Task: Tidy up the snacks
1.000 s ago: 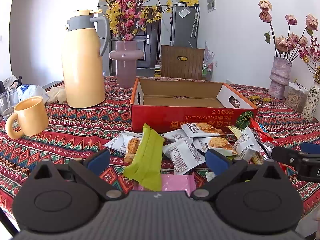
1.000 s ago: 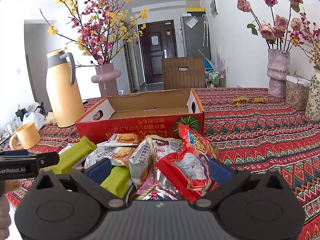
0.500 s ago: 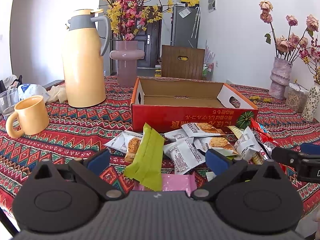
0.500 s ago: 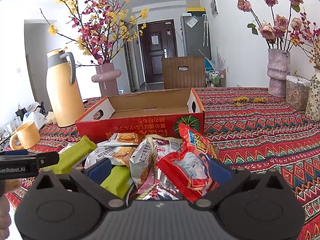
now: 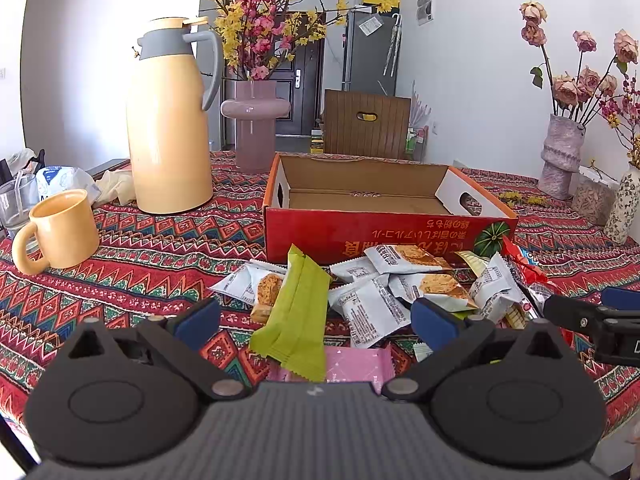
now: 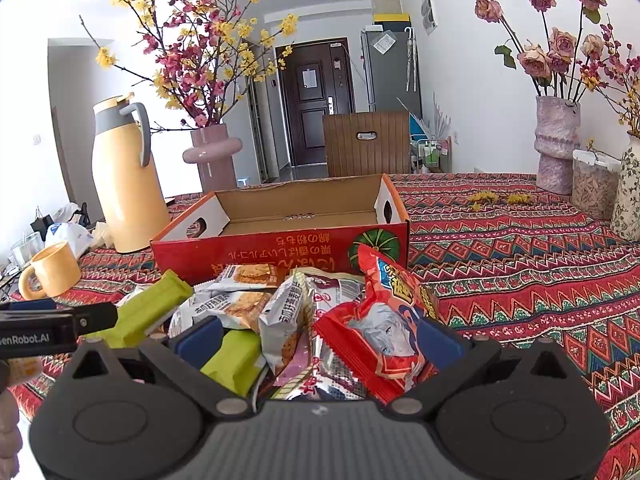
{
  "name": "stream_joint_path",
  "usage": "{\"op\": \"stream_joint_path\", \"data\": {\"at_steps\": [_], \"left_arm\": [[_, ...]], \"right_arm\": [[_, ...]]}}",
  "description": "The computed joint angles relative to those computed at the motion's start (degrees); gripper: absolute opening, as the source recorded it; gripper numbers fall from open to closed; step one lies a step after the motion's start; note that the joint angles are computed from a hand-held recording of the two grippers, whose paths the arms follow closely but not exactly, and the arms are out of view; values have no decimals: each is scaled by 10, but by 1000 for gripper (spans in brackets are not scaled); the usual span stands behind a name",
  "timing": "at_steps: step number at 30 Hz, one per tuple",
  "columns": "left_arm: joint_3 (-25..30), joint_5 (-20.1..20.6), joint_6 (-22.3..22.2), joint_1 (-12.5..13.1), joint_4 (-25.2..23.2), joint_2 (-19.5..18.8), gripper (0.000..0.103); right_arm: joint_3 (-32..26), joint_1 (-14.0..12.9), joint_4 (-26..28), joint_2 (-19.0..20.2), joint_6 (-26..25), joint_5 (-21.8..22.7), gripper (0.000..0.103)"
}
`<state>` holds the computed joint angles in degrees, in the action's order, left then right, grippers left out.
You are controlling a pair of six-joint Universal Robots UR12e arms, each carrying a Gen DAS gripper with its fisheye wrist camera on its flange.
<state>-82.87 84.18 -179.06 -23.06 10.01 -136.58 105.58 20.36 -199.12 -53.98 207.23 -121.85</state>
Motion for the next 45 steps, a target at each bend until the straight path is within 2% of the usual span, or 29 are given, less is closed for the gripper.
{"op": "stream_joint_path", "data": {"at_steps": [34, 43, 45], "left_arm": [[-1, -7, -13, 2, 7, -1, 103], [11, 1, -19, 2, -10, -7, 103], [17, 7, -19, 2, -16, -10, 103]], "right_arm": [[4, -1, -9, 3, 3, -6, 103], [7, -17, -9, -4, 27, -10, 103], [4, -24, 12, -8, 44, -22, 103]]}}
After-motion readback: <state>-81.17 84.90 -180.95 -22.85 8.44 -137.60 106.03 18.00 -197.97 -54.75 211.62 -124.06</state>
